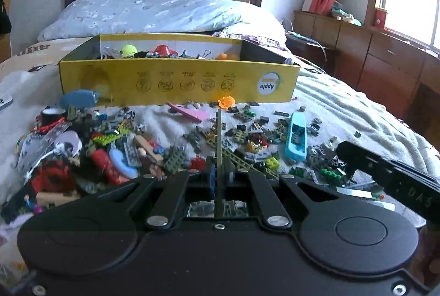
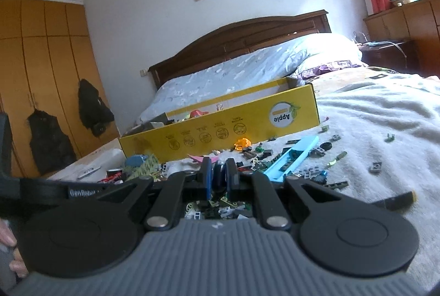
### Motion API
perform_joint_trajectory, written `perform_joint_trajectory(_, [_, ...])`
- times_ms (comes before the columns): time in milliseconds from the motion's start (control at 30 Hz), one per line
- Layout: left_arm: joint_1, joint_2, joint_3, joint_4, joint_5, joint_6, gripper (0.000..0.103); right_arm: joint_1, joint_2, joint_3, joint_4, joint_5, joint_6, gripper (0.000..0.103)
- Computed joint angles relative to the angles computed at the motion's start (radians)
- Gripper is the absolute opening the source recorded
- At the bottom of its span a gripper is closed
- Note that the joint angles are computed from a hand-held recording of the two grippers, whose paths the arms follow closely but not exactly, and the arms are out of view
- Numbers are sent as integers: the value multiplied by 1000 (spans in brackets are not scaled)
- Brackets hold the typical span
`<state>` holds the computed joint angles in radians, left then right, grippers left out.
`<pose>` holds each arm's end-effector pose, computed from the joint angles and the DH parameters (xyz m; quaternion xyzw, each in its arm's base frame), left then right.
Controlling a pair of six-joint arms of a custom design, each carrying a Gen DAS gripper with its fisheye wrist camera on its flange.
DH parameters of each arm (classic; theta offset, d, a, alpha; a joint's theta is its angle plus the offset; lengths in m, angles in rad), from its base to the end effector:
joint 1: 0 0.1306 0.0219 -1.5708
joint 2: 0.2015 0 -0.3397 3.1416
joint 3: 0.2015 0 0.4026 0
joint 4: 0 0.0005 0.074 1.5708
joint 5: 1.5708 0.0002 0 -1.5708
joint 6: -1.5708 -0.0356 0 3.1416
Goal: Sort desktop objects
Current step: 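Carry both held pieces over the yellow box and lower them inside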
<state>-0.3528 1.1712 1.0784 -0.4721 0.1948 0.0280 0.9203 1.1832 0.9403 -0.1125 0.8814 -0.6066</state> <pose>0.4177 -0.1617 0.3679 0.1873 0.8530 -0.1745 0.4549 0.2889 0.3335 0.3338 0.1246 0.7715 0.1041 0.6152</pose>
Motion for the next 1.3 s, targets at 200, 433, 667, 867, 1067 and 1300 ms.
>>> perform_joint_trajectory(200, [3,92,76,22,-2,7,4,-54,26,39,-50,-77,-3,12])
perform_joint_trajectory(433, [33,267,256,90,27,76,4,-143,62,117,-119,-170,62,12])
perform_joint_trajectory(667, [46,490,522,112,-36,105,4,-209,133,219,-149,-230,151,12])
perform_joint_trajectory(867, [60,733,856,33,-161,141,4,-281,221,350,-173,-296,261,12])
perform_joint_trajectory(1067, [70,875,1028,-8,-251,139,4,-376,364,540,-175,-396,354,12])
perform_joint_trajectory(1300, [58,943,1087,-32,-436,101,8,-475,622,876,-345,-451,262,12])
